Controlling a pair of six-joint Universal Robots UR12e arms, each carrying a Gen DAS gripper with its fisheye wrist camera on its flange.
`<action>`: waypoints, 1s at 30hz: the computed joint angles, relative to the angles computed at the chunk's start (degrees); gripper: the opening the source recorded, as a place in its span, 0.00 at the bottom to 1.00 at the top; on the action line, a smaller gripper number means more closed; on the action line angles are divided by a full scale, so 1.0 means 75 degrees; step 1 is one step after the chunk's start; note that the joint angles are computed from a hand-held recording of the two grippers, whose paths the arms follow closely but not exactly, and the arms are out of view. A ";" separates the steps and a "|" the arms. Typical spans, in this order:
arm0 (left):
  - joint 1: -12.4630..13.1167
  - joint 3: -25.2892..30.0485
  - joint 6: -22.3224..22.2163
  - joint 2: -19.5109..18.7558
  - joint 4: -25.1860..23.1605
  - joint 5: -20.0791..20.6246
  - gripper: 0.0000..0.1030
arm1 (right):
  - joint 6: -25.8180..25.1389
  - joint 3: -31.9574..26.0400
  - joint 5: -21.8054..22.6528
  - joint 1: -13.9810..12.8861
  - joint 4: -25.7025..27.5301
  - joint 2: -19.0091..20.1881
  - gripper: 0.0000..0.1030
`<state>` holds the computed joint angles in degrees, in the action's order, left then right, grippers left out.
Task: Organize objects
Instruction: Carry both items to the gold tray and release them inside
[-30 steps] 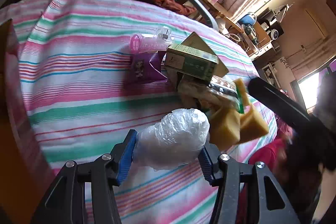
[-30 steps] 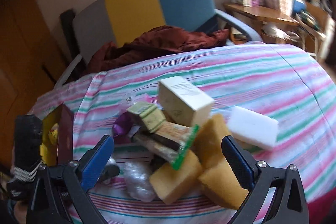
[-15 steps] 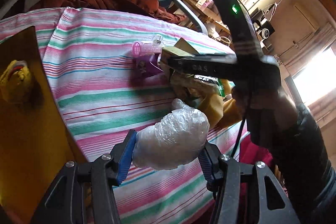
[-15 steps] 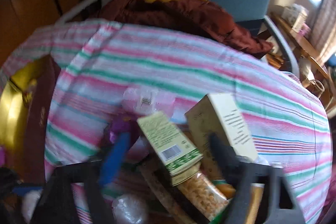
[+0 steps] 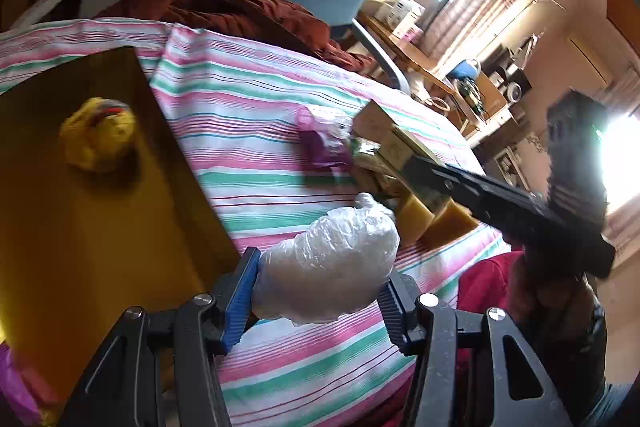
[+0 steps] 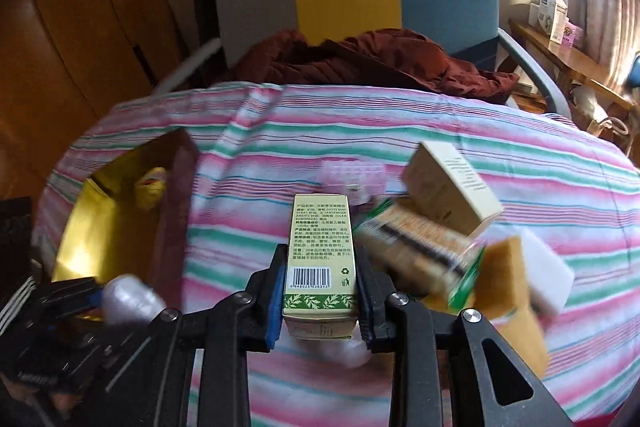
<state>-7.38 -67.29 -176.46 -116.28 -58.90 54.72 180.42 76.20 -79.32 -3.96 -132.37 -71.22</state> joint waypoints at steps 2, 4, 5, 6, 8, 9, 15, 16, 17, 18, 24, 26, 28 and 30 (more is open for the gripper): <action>0.0072 -0.0141 -0.0131 0.0091 0.0167 0.0068 0.54 | 0.0047 0.0121 0.0190 0.0061 -0.0117 -0.0082 0.29; 0.0150 -0.0300 -0.0305 0.0187 0.0378 0.0174 0.54 | 0.0039 0.0199 0.0419 0.0136 -0.0170 -0.0132 0.29; 0.0185 -0.0377 -0.0407 0.0230 0.0478 0.0217 0.54 | 0.0018 0.0210 0.0511 0.0187 -0.0192 -0.0136 0.29; 0.0242 -0.0472 -0.0516 0.0287 0.0591 0.0267 0.54 | -0.0022 0.0204 0.0608 0.0231 -0.0195 -0.0131 0.29; 0.0335 -0.0612 -0.0679 0.0370 0.0756 0.0371 0.54 | -0.0109 0.0162 0.0756 0.0327 -0.0189 -0.0096 0.29; 0.0372 -0.0664 -0.0744 0.0403 0.0819 0.0411 0.54 | -0.0139 0.0156 0.0811 0.0360 -0.0195 -0.0086 0.29; 0.0691 -0.1041 -0.1230 0.0620 0.1275 0.0719 0.54 | -0.0416 -0.0027 0.1188 0.0633 -0.0149 0.0049 0.29; 0.0747 -0.1100 -0.1303 0.0649 0.1337 0.0774 0.54 | -0.0469 -0.0068 0.1224 0.0680 -0.0114 0.0077 0.29; 0.0792 -0.1148 -0.1367 0.0669 0.1387 0.0821 0.54 | -0.0506 -0.0089 0.1240 0.0715 -0.0096 0.0090 0.29; 0.0833 -0.1191 -0.1431 0.0689 0.1432 0.0871 0.54 | -0.0565 -0.0119 0.1275 0.0760 -0.0064 0.0108 0.29; 0.1078 -0.1408 -0.1654 0.0815 0.1693 0.1171 0.54 | -0.0803 -0.0266 0.1479 0.0975 0.0137 0.0217 0.29; 0.1145 -0.1452 -0.1699 0.0846 0.1755 0.1365 0.55 | -0.0878 -0.0322 0.1543 0.1038 0.0230 0.0263 0.29; 0.1207 -0.1458 -0.1759 0.0854 0.1760 0.1564 0.55 | -0.0906 -0.0369 0.1577 0.1108 0.0264 0.0316 0.29; 0.1254 -0.1479 -0.1777 0.0872 0.1774 0.1739 0.55 | -0.0911 -0.0453 0.1614 0.1170 0.0323 0.0391 0.29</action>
<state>2.02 -78.38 -189.79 -109.74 -45.60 67.76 173.59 72.81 -67.21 4.81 -129.95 -68.29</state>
